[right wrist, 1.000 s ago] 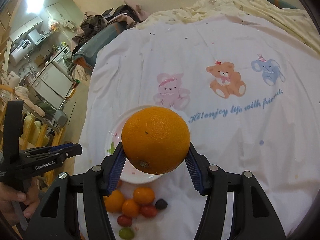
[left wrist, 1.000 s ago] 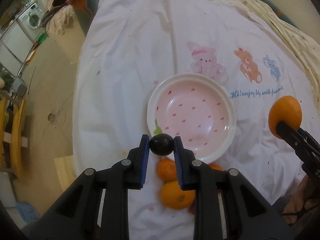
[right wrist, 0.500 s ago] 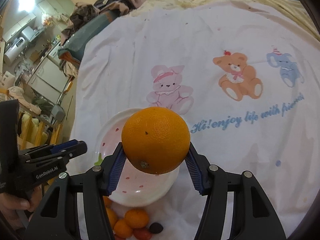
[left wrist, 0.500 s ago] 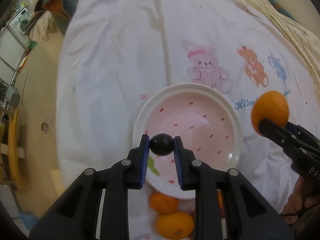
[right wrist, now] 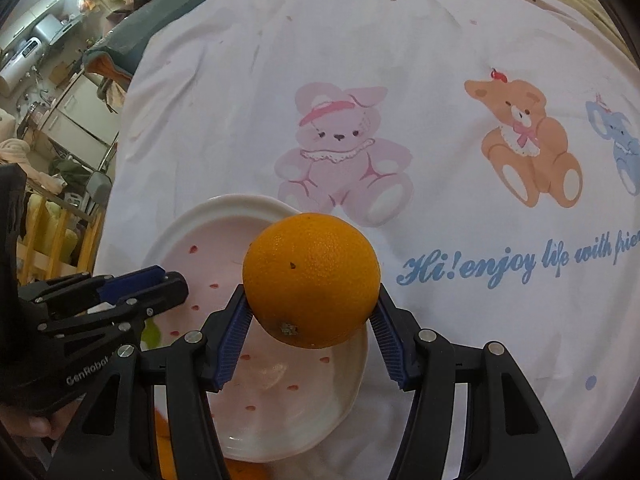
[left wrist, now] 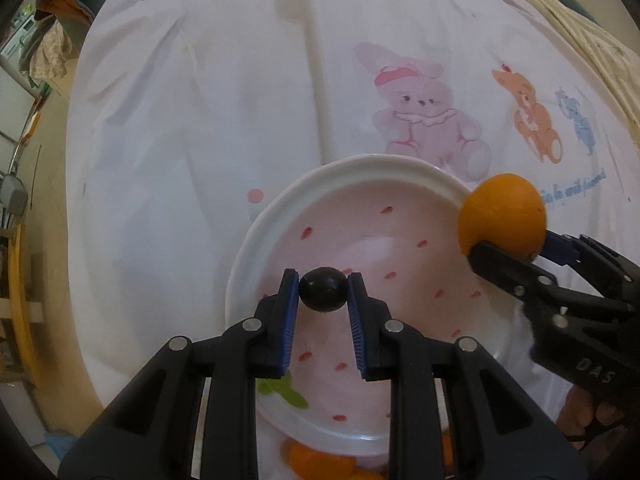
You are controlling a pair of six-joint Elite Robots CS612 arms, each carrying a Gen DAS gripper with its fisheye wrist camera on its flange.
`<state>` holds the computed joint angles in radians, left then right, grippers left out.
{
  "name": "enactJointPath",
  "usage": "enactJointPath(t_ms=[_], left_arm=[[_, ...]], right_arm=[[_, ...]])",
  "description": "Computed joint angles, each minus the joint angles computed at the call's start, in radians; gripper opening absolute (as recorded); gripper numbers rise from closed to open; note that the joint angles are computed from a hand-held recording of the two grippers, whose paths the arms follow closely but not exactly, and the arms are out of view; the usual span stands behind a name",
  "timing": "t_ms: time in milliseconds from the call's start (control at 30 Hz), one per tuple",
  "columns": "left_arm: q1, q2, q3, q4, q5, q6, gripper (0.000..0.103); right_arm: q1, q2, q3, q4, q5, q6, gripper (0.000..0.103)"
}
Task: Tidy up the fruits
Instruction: 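Carry the orange onto the pink plate with the right tool while the left tool releases the plum there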
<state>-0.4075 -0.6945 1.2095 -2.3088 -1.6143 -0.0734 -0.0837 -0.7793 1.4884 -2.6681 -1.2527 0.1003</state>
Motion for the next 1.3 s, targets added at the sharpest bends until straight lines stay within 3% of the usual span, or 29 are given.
enactJointPath(t_ms=[433,633,733,933,1000,1067,1133,1300], left_arm=[[0.004,0.008,0.004,-0.011,0.001,-0.026,0.021],[0.014,0.006,0.011,-0.015,-0.018,-0.017,0.021],[0.021,0.018,-0.009,-0.01,-0.037,-0.021,0.022],[0.03,0.025,-0.024,0.025,-0.061,-0.023,0.023],[0.03,0.026,-0.032,0.032,-0.075,-0.017,0.031],[0.029,0.024,-0.03,0.028,-0.09,-0.011,0.048],[0.027,0.019,-0.023,0.017,-0.085,0.0,0.056],[0.016,0.011,-0.015,0.022,-0.035,0.023,0.057]], right_arm=[[-0.008,0.0,0.006,-0.02,0.033,0.007,0.061],[-0.015,0.003,0.01,-0.038,0.111,0.025,0.061],[-0.011,0.006,0.005,-0.036,0.108,0.024,0.061],[-0.024,0.019,-0.006,0.002,0.166,0.078,0.063],[-0.023,0.02,-0.008,0.009,0.17,0.073,0.064],[-0.024,0.02,-0.009,0.014,0.174,0.07,0.064],[-0.027,0.021,-0.007,0.008,0.184,0.079,0.064],[-0.042,0.026,0.004,-0.045,0.231,0.145,0.068]])
